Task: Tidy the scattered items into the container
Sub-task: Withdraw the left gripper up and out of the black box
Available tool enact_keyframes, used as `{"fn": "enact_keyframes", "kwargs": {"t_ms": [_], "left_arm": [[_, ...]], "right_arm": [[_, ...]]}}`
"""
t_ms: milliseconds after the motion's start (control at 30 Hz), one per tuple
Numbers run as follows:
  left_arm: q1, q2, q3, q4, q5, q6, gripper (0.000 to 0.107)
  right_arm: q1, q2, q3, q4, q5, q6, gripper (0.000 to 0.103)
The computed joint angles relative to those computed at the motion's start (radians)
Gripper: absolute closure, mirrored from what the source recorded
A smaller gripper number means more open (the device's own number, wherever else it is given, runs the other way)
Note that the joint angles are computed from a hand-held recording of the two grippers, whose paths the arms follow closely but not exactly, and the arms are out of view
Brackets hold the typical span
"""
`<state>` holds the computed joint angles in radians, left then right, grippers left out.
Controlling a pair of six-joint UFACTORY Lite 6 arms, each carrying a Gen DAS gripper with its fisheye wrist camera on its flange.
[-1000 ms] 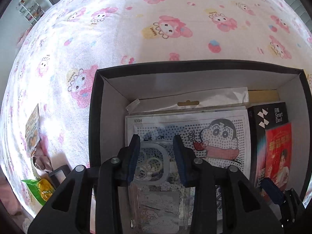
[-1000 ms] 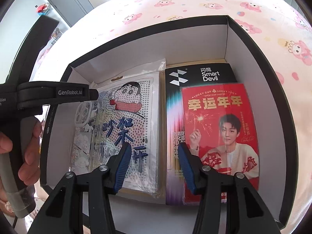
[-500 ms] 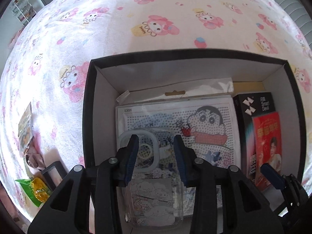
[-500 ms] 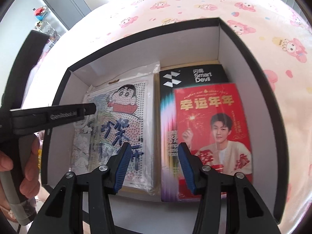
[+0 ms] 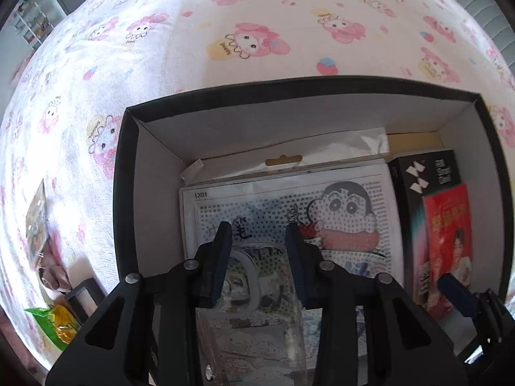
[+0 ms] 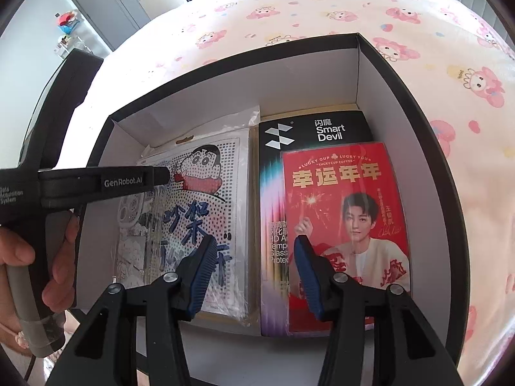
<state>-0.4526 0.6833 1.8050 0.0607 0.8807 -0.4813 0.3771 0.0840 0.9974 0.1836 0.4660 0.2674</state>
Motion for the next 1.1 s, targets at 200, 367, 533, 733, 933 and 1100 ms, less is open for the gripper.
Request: {"fn": "enact_keyframes", "kwargs": {"t_ms": [200, 367, 533, 733, 933, 1100], "left_arm": [[-0.017, -0.351, -0.35, -0.016, -0.165, -0.02, 0.071], [-0.067, -0.715, -0.634, 0.012, -0.252, -0.049, 0.062], [-0.145, -0.997, -0.815, 0.031, -0.21, -0.162, 0.062], [-0.358, -1.236, -0.914, 0.253, -0.08, -0.495, 0.062], [-0.594, -1.439, -0.96, 0.425, 0.148, -0.738, 0.061], [-0.812, -1.53, -0.999, 0.531, 0.309, -0.892, 0.06]], "right_arm": [[-0.005, 0.001, 0.0, -0.02, -0.001, -0.008, 0.057], [0.04, -0.072, -0.022, -0.032, 0.026, -0.01, 0.057], [0.106, -0.224, -0.039, -0.078, 0.112, 0.0, 0.057], [0.367, -0.387, -0.036, -0.279, 0.204, 0.32, 0.057], [0.625, -0.487, -0.049, -0.524, 0.286, 0.741, 0.042], [0.798, -0.438, -0.009, -0.686, 0.338, 1.01, 0.042]]}}
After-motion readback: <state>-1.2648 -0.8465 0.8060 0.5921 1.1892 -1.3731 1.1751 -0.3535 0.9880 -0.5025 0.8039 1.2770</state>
